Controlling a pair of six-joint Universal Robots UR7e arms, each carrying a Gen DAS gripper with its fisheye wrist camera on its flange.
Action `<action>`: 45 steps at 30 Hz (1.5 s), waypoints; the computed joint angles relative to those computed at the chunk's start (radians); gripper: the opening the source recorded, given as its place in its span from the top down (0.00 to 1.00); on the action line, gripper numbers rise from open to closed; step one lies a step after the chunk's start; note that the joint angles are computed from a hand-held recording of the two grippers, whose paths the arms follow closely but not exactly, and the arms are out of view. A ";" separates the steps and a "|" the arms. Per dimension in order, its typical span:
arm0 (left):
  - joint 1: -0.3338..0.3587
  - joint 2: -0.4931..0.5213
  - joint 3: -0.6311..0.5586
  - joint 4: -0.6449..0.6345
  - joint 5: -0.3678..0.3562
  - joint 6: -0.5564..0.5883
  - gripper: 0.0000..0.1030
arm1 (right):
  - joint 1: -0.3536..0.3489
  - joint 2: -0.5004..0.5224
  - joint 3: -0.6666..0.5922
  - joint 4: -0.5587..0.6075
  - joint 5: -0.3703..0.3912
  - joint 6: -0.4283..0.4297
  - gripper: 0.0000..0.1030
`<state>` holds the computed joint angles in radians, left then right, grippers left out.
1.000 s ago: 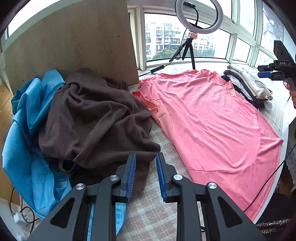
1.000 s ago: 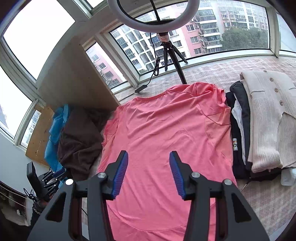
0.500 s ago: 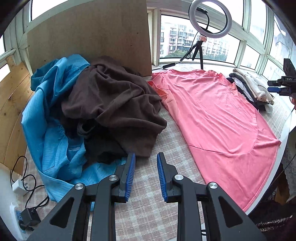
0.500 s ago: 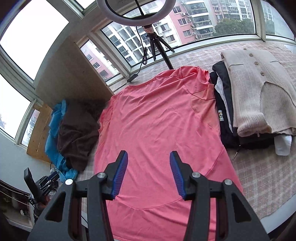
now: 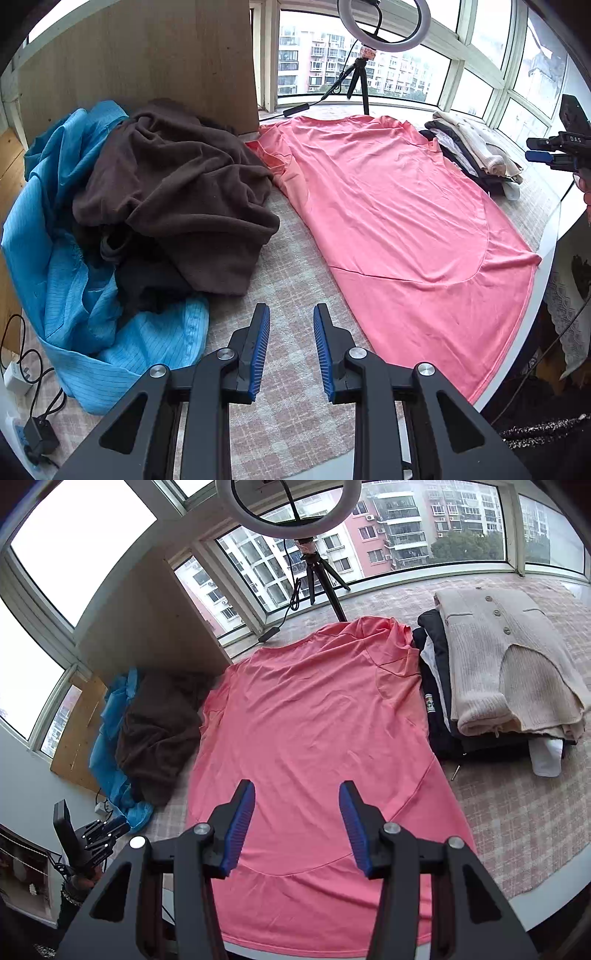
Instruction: Fold clothes
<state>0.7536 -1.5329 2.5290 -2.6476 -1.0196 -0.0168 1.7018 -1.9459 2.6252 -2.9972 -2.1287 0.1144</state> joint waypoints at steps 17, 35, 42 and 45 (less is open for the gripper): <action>-0.013 0.065 0.008 -0.073 -0.097 0.043 0.77 | 0.101 -0.059 0.024 -0.058 -0.130 0.047 0.54; -0.352 -0.514 0.255 0.661 0.068 -0.982 0.77 | 0.017 1.005 -0.926 0.305 0.115 -0.287 0.55; -0.354 -0.509 0.261 0.733 0.085 -1.137 0.77 | -0.027 1.297 -1.313 0.585 0.013 -0.137 0.57; -0.309 -0.493 0.253 0.693 0.105 -1.089 0.77 | -0.019 1.372 -1.396 0.624 -0.082 -0.146 0.57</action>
